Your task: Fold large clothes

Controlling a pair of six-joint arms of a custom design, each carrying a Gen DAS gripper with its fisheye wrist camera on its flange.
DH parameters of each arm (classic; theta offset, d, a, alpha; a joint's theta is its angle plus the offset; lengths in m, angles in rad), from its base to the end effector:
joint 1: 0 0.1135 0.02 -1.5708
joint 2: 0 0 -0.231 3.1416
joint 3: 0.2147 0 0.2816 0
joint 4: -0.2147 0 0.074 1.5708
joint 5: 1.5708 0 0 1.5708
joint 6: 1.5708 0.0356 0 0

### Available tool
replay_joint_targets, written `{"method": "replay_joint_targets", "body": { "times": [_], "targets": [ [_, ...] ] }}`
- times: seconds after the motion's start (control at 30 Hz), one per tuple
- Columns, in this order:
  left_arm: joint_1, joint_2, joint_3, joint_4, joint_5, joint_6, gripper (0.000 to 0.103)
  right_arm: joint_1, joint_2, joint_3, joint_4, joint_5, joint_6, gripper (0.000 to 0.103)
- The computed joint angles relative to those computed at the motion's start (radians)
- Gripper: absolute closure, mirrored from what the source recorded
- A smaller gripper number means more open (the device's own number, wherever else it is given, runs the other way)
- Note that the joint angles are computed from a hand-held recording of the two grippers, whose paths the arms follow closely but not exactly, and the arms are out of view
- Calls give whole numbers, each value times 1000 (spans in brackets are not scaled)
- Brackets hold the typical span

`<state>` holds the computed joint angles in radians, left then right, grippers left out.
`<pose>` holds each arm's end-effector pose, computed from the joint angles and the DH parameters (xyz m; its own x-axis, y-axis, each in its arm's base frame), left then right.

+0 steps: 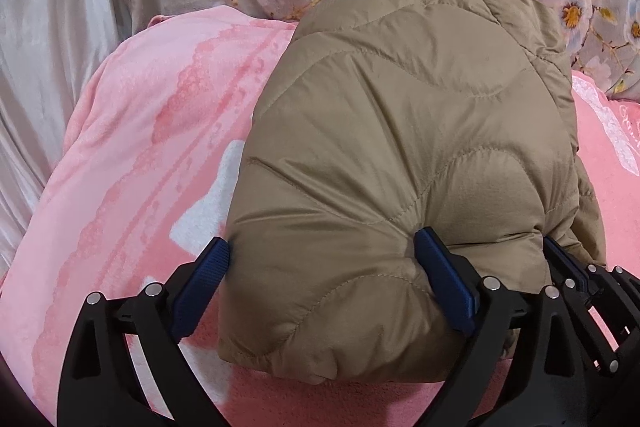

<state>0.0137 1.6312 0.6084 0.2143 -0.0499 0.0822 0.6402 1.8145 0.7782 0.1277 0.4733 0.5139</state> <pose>0.3041 0.0059 0.0613 -0.7247 0.0721 -0.6853 0.0114 0.9956 0.0927 0.2764 0.1856 0.0481 -0.7017 0.0230 -0.7122 0.0436 0.9990 -0.0108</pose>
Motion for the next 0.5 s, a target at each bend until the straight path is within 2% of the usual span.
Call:
{"method": "replay_joint_targets", "body": {
  "times": [0.17,0.3,0.37,0.5],
  "targets": [
    [-15,11,-25,65,-30,-2,11,-10,-4,-13,21,-18,4,103],
    [-22,16,-75,173,-46,-18,11,-5,0,-16,35,-4,3,103],
    [-14,18,-109,247,-28,-24,11,-17,-14,-41,69,-28,5,103],
    [35,3,-115,234,56,-48,6,-36,-67,-114,140,-66,24,102]
  ]
}}
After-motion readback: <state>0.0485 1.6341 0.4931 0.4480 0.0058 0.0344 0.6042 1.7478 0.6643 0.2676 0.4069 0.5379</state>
